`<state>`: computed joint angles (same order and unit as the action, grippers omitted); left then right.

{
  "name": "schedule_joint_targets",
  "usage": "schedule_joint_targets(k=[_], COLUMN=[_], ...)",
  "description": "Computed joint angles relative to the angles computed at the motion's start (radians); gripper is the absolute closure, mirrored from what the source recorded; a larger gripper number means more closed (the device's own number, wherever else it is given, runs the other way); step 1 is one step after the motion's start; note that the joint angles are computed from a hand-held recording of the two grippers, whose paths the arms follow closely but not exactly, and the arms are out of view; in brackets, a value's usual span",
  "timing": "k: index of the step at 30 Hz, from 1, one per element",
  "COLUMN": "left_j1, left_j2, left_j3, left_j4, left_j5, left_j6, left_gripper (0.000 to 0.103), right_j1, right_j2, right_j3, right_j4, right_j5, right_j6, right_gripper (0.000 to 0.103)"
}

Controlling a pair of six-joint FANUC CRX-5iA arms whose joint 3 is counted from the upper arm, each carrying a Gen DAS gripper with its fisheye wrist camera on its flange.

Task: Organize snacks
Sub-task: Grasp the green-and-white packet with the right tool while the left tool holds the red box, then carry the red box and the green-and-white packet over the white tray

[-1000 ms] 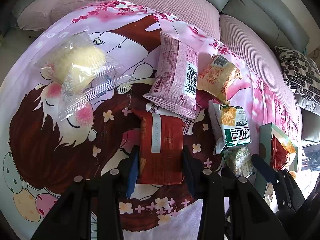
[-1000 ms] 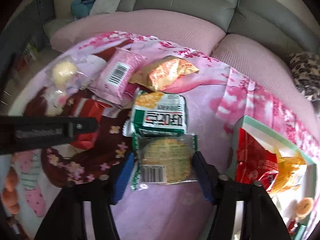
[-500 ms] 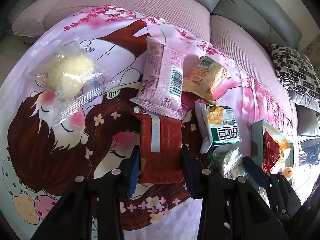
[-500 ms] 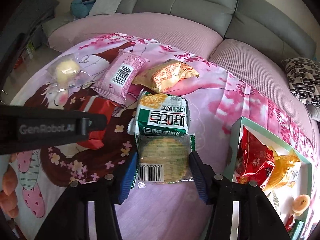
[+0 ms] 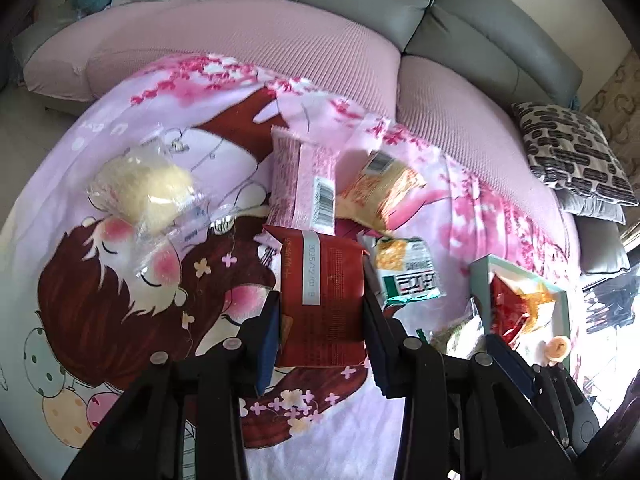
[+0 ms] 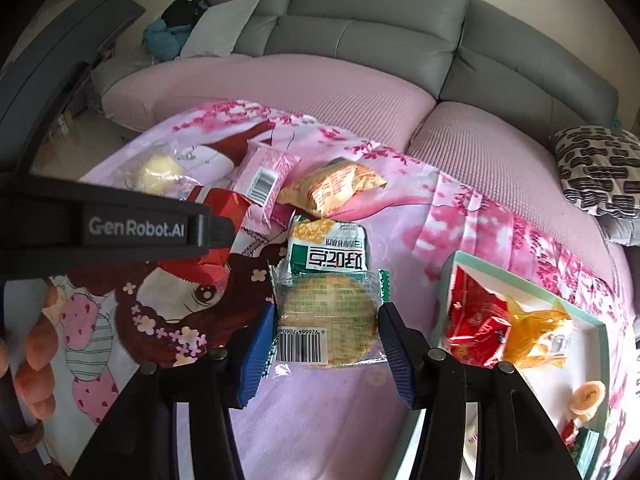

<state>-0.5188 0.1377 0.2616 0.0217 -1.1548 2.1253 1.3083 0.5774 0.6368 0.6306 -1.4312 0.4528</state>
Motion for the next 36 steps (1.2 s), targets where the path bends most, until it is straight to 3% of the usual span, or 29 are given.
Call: schedule_joint_targets(k=[13, 18, 22, 26, 36], left_j1=[-0.063, -0.083, -0.115, -0.139, -0.233], left_j2=[0.014, 0.02, 0.041, 0.059, 0.172], left_j3=[0.094, 0.111, 0.156, 0.161, 0.282], left_j4=[-0.08, -0.054, -0.073, -0.007, 0.023], left_j5=[-0.02, 0.019, 0.022, 0.086, 0.065], left_j6=[0.002, -0.027, -0.035, -0.098, -0.217], left_gripper=[0.062, 0.062, 0.062, 0.062, 0.062], right_j1=[0.024, 0.027, 0.024, 0.023, 0.041], right_j2=[-0.094, -0.155, -0.207, -0.274, -0.423], right_j3=[-0.116, -0.195, -0.257, -0.338, -0.501], right_j4=[0.066, 0.113, 0.136, 0.166, 0.197], right_j5=[0.013, 0.004, -0.035, -0.082, -0.24], right_j6=[-0.124, -0.201, -0.285, -0.38, -0.624], right_gripper=[0.047, 0.047, 0.047, 0.047, 0.047])
